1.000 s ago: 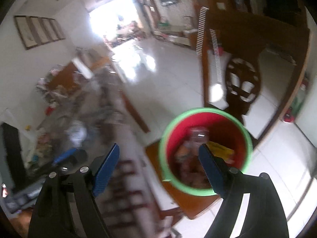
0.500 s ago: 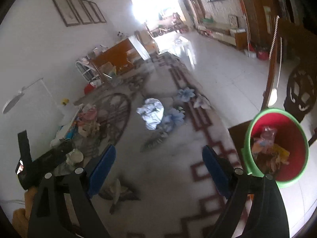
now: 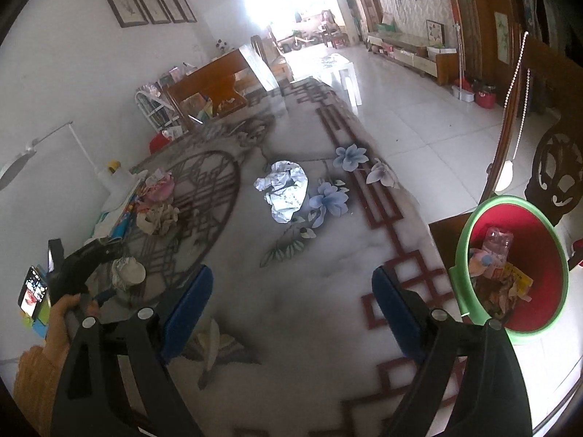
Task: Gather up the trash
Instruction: 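Grasp the white printed paper cup on the table with the left tool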
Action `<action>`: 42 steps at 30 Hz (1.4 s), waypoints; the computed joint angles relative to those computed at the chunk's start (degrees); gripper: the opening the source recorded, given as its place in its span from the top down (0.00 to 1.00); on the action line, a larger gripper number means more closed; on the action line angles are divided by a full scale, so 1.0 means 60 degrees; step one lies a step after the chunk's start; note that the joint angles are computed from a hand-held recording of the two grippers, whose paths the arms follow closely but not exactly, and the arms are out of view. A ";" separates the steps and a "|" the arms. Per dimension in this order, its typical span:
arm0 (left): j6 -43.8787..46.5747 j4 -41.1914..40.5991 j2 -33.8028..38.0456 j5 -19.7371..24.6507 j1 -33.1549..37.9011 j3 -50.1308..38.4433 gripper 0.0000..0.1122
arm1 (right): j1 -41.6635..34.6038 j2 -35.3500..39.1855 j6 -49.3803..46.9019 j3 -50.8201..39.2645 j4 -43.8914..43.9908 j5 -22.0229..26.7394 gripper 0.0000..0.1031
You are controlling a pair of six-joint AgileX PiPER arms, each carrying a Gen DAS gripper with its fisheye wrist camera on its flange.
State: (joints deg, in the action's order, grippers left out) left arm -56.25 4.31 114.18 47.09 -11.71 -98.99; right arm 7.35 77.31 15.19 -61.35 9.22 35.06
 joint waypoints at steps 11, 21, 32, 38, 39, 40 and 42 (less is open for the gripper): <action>0.2987 0.0063 0.1315 0.0754 -0.0614 -0.2021 0.40 | -0.0220 0.0335 -0.0705 -0.0125 0.0837 -0.0046 0.16; 0.4981 0.0087 0.0659 0.0459 -0.1532 -0.1421 0.63 | -0.0243 0.0306 -0.0736 -0.0084 0.0889 -0.0019 0.16; 0.3077 -0.1388 -0.0719 -0.0827 -0.1291 0.1258 0.34 | -0.0343 0.0295 -0.1018 -0.0046 0.1066 0.0111 0.16; 0.2749 -0.1205 -0.0866 -0.0887 -0.1443 0.1598 0.32 | -0.0297 0.0424 -0.1070 -0.0150 0.1113 0.0183 0.16; 0.2884 -0.1350 -0.0782 -0.0827 -0.1454 0.1479 0.31 | -0.0287 0.0447 -0.1060 -0.0178 0.1108 0.0206 0.16; 0.2921 -0.1285 -0.0692 -0.0742 -0.1502 0.1333 0.29 | -0.0291 0.0468 -0.1080 -0.0192 0.1127 0.0230 0.16; 0.2639 -0.0334 -0.0482 -0.0532 -0.1839 0.0965 0.26 | -0.0284 0.0507 -0.1090 -0.0225 0.1129 0.0264 0.16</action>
